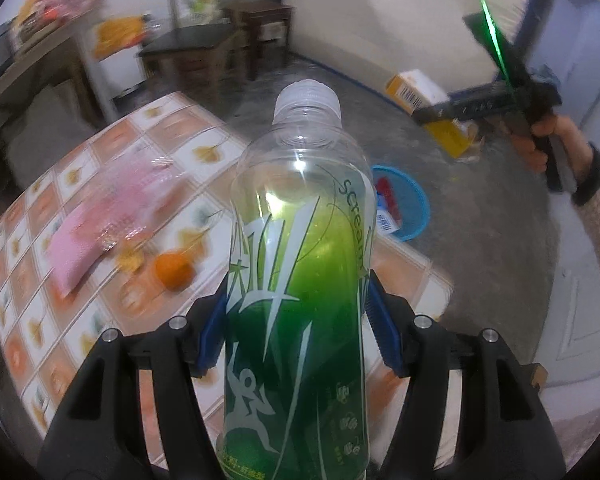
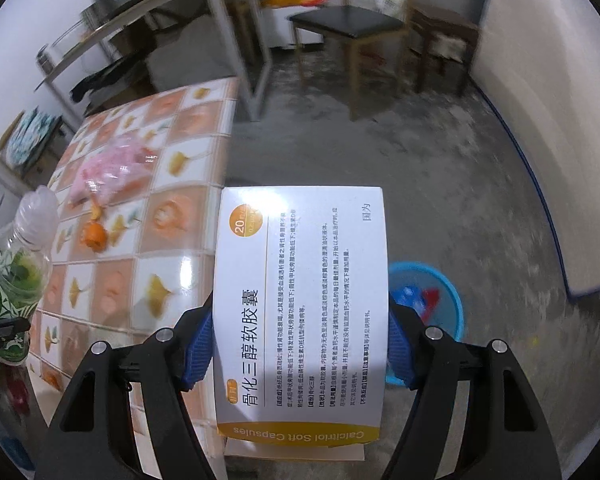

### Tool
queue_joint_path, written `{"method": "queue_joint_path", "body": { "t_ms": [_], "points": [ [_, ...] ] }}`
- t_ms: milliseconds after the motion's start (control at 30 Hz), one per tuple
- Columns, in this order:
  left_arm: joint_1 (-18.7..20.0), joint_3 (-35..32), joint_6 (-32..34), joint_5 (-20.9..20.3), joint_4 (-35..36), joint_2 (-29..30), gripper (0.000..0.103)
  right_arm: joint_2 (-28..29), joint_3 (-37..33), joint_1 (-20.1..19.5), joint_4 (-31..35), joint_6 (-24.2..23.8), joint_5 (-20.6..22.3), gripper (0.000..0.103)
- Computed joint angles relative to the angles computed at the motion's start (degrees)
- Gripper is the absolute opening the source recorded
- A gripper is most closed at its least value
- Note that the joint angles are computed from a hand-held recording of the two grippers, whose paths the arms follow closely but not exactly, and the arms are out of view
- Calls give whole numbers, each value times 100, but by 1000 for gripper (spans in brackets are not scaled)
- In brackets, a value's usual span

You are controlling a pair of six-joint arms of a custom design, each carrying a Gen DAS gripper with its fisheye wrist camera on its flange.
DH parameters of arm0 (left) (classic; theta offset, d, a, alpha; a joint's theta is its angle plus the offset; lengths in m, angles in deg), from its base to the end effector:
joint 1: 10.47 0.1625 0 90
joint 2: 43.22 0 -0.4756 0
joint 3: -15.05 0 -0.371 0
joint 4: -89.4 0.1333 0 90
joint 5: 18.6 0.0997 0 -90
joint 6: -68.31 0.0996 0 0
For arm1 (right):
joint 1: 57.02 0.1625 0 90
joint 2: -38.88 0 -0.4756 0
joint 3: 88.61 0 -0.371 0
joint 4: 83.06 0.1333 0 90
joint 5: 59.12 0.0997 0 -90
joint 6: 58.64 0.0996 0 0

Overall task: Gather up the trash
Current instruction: 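Carry the bottle and capsule box over the wastebasket and open both tools to drop them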

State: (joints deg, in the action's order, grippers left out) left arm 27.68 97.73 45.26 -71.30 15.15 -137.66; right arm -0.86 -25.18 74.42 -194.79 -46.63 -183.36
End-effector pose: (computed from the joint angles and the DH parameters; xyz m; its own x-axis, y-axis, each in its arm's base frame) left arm -0.2109 -0.4119 0.6263 -0.7288 0.3583 -0.5835 0.5424 0.8222 -0.1727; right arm 0.5889 -0.5503 0.2318 -0.7313 -0.3934 0.5571 -0.5207 0.8497 -0.0836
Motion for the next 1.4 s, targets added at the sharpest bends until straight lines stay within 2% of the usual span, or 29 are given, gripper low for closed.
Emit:
{"method": "queue_joint_path", "body": {
  "t_ms": [233, 400, 500, 700, 833, 967, 1000, 1067, 1167, 1233, 1400],
  "points": [
    [333, 112, 641, -911, -1128, 1034, 59, -1097, 1643, -607, -842, 639, 51, 69],
    [675, -43, 701, -1544, -1546, 1966, 59, -1619, 2588, -1138, -1471, 926, 252, 69],
    [875, -197, 635, -1827, -1656, 2516, 59, -1817, 3109, -1515, -1956, 1084, 555, 69],
    [1176, -473, 513, -1869, -1735, 3525, 59, -1940, 3893, -2340, -2921, 1307, 1164, 69],
    [1350, -660, 461, -1788, -1782, 4080, 59, -1878, 4300, -2874, -3825, 1323, 1846, 69],
    [1518, -835, 399, -1654, -2017, 4539, 60, -1585, 4503, -3373, -4745, 1223, 2643, 70],
    [1562, -835, 369, -1604, -2141, 4614, 65, -1531, 4534, -3452, -4863, 1190, 2732, 71],
    [1607, -842, 295, -1461, -2353, 4754, 75, -1362, 4491, -3593, -4903, 1205, 2687, 76],
    [1659, -830, 327, -1482, -2437, 4833, 76, -1150, 4378, -3667, -4743, 1251, 2315, 77],
    [1660, -807, 404, -1468, -2398, 4793, 76, -1160, 4393, -3715, -4721, 1229, 2229, 77],
    [1686, -790, 584, -1282, -2386, 4683, 76, -1241, 4465, -3624, -4947, 1129, 1703, 77]
  ]
}}
